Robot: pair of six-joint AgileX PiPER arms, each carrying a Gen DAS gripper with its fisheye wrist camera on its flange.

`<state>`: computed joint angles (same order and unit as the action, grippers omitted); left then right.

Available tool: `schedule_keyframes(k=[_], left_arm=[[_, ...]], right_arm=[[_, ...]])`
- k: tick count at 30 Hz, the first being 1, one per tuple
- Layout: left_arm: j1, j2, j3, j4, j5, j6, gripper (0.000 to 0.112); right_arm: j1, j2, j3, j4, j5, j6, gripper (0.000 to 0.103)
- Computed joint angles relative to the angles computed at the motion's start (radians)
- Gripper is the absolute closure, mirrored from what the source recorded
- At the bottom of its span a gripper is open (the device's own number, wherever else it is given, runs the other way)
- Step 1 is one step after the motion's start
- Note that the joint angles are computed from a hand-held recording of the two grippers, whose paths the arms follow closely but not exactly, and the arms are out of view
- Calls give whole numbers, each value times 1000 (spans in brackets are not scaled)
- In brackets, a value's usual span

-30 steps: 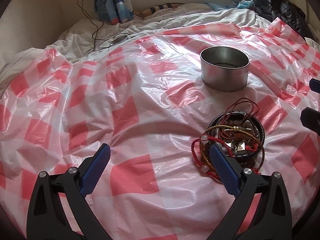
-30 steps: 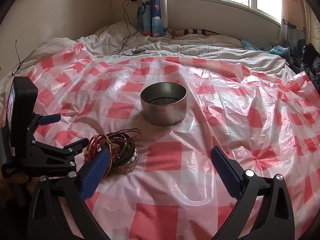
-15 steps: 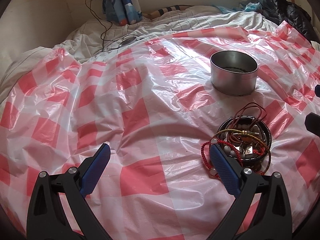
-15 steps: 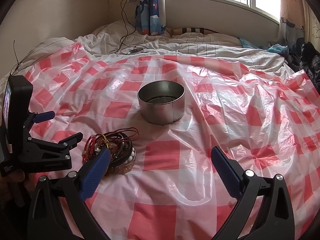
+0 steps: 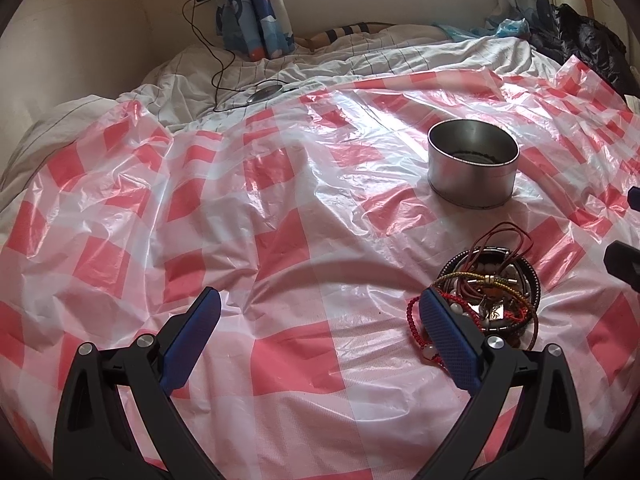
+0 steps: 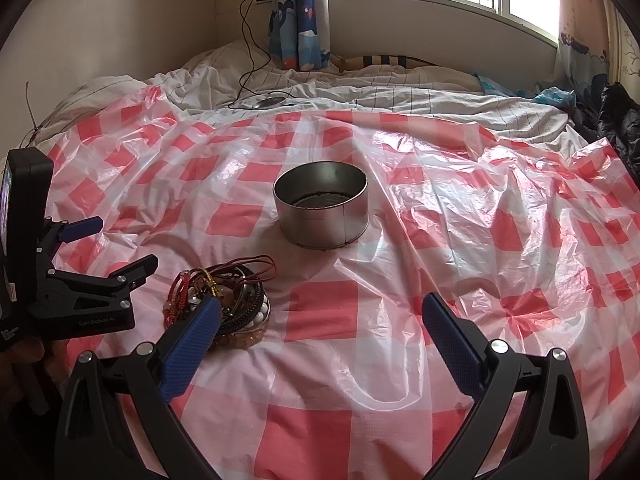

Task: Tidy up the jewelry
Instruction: 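Move both grippers toward the dark dish of jewelry, then grasp the red beaded necklace with the left gripper while the right grasps the gold chain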

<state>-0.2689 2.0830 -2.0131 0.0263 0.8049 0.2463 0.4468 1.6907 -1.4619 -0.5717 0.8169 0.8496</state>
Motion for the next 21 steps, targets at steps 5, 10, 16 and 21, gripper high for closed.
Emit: schedule_keyframes(k=[5, 10, 16, 21], left_arm=[[11, -22, 23, -33, -31, 6, 17], [18, -36, 36, -66, -53, 18, 17], [32, -21, 3, -152, -4, 85, 17], [117, 131, -253, -491, 339, 205, 17]], right_arm=[[0, -1, 0, 0, 0, 0, 7], [0, -1, 0, 0, 0, 0, 7], [-1, 0, 2, 0, -1, -2, 7], [-7, 4, 1, 9, 3, -10, 7]])
